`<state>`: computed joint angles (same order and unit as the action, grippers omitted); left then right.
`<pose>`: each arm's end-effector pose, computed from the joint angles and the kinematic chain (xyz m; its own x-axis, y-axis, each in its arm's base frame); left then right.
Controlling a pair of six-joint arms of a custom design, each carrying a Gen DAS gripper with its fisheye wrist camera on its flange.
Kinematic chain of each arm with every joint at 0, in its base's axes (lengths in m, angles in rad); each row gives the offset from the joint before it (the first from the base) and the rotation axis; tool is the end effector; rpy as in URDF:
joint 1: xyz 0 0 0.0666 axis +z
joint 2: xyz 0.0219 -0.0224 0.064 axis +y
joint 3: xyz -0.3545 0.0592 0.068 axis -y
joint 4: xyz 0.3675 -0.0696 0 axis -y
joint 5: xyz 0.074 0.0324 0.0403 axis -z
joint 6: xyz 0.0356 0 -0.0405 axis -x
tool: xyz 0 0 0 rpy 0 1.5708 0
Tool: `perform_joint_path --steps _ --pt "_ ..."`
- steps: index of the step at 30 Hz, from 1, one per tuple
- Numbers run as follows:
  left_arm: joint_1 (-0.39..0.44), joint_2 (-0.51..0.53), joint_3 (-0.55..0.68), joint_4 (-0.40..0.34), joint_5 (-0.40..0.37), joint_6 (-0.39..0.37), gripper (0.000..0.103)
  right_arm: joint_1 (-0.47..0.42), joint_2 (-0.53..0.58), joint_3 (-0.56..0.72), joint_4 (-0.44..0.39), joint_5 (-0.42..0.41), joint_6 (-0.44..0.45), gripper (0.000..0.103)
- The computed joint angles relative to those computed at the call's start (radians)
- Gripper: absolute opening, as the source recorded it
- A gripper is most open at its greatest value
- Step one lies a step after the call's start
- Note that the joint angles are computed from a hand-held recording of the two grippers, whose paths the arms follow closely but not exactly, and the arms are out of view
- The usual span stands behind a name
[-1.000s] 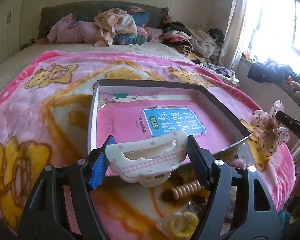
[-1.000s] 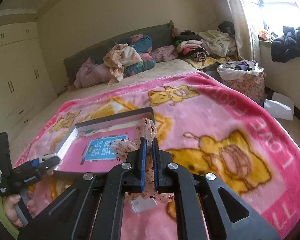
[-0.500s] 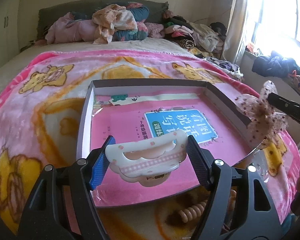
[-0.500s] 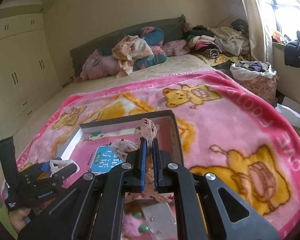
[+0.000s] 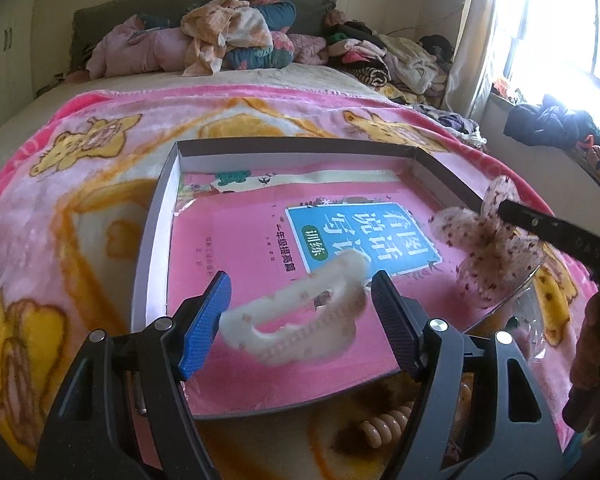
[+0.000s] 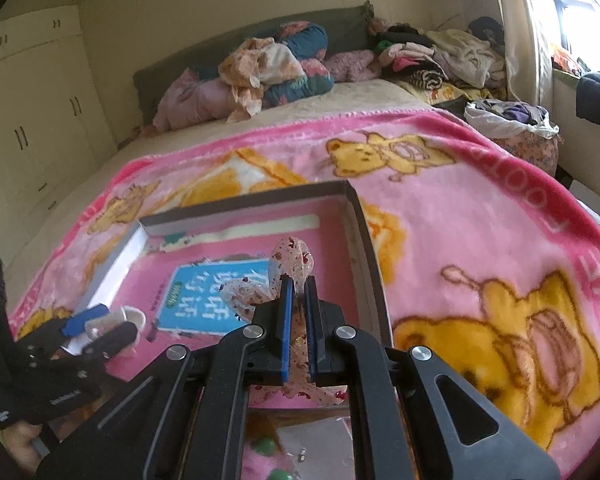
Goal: Organize jewelry
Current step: 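Carry the white claw clip and polka-dot bow into the grey box and release both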
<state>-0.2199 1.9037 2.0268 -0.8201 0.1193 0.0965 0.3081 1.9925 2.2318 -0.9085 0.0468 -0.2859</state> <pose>0.6338 -0.1464 0.4182 -0.6530 0.0479 -0.7558 0.2439 0.9582 -0.1499 0.6409 0.2018 0.4452 -0.6427 0.0911 -0.7607 -0.0904 0.9770 0.1934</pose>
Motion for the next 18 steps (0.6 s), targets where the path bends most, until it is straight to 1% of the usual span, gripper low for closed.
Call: perform_joint_path --steps 2,5,6,7,9,11,13,15,17,18 --pt "0.0 0.001 0.0 0.0 0.001 -0.001 0.063 0.0 -0.002 -0.012 -0.002 0.01 -0.005 0.01" --pt "0.0 0.0 0.0 -0.001 0.001 -0.001 0.063 -0.001 -0.021 -0.053 0.021 0.016 -0.004 0.013" --pt "0.0 0.0 0.0 -0.001 0.0 -0.001 0.063 0.0 -0.03 -0.067 0.029 0.022 -0.002 0.019" --pt "0.0 0.0 0.0 0.0 0.0 -0.001 0.063 0.002 -0.04 -0.084 0.041 0.031 -0.001 0.032" --pt "0.001 0.002 0.001 -0.001 -0.001 0.0 0.063 0.004 -0.066 -0.128 0.077 0.049 0.001 0.045" --pt "0.002 0.001 -0.001 0.002 -0.005 0.002 0.063 0.005 -0.086 -0.16 0.1 0.057 0.009 0.047" --pt "0.004 0.0 -0.002 0.004 -0.007 0.005 0.063 0.009 -0.114 -0.203 0.133 0.071 0.018 0.057" --pt "0.005 -0.004 -0.008 0.009 -0.009 0.008 0.064 0.013 -0.139 -0.242 0.167 0.088 0.031 0.061" --pt "0.005 -0.013 -0.02 0.016 -0.015 0.01 0.069 0.016 -0.161 -0.274 0.19 0.101 0.039 0.065" --pt "0.005 -0.018 -0.027 0.021 -0.016 0.011 0.07 0.018 -0.178 -0.301 0.21 0.105 0.042 0.069"
